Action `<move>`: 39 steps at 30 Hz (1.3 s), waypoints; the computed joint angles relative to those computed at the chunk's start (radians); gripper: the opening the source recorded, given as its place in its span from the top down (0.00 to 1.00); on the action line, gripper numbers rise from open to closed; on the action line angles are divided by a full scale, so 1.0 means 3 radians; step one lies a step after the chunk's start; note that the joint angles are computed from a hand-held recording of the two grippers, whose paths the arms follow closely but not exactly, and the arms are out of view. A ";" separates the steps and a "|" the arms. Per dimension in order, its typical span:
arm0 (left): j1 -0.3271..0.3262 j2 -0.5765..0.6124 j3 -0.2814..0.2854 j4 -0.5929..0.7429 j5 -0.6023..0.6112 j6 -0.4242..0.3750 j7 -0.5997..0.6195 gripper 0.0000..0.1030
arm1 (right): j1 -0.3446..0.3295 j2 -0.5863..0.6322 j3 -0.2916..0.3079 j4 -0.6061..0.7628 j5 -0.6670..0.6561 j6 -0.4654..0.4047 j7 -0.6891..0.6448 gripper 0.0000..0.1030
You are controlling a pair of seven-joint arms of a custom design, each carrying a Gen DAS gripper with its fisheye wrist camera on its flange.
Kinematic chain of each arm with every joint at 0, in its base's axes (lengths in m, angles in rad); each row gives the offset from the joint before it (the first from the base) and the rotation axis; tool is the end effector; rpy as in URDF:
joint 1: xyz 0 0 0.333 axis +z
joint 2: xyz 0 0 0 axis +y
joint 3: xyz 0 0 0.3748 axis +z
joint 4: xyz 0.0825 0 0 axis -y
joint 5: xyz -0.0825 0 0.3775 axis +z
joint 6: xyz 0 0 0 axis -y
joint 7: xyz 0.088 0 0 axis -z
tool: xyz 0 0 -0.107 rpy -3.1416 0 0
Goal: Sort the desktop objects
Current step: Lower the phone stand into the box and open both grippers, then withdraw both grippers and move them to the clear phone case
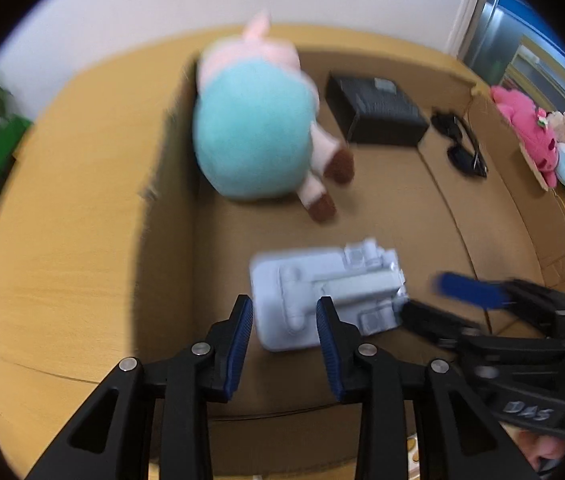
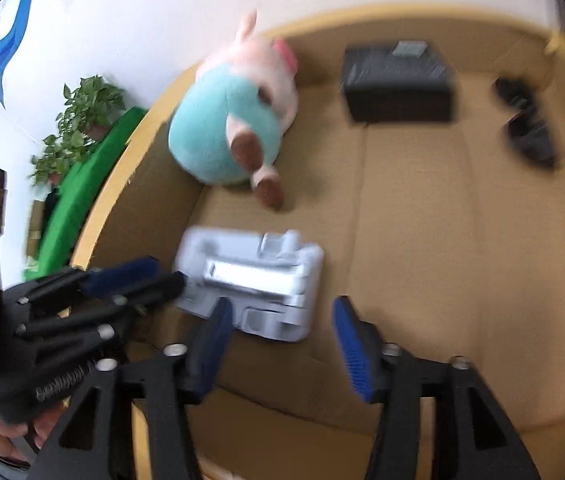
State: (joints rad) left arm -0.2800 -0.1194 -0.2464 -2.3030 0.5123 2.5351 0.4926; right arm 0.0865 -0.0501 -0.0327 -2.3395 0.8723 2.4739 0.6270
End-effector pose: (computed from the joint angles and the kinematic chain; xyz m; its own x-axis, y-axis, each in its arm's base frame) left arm 0.4387 -0.2657 0.4919 0.1698 -0.9854 0.0131 -0.8582 -0.1544 -0.4895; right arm 0.5070 0.0250 0.4352 0.3968 -0.8435 -0.3619 -0.8665 -0.2141 -0.4509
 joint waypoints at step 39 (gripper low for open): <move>-0.0606 -0.0687 -0.0630 -0.0157 0.1636 -0.0723 -0.2511 0.46 | -0.0246 -0.1627 -0.0458 -0.1000 0.0249 0.0530 -0.1036 0.25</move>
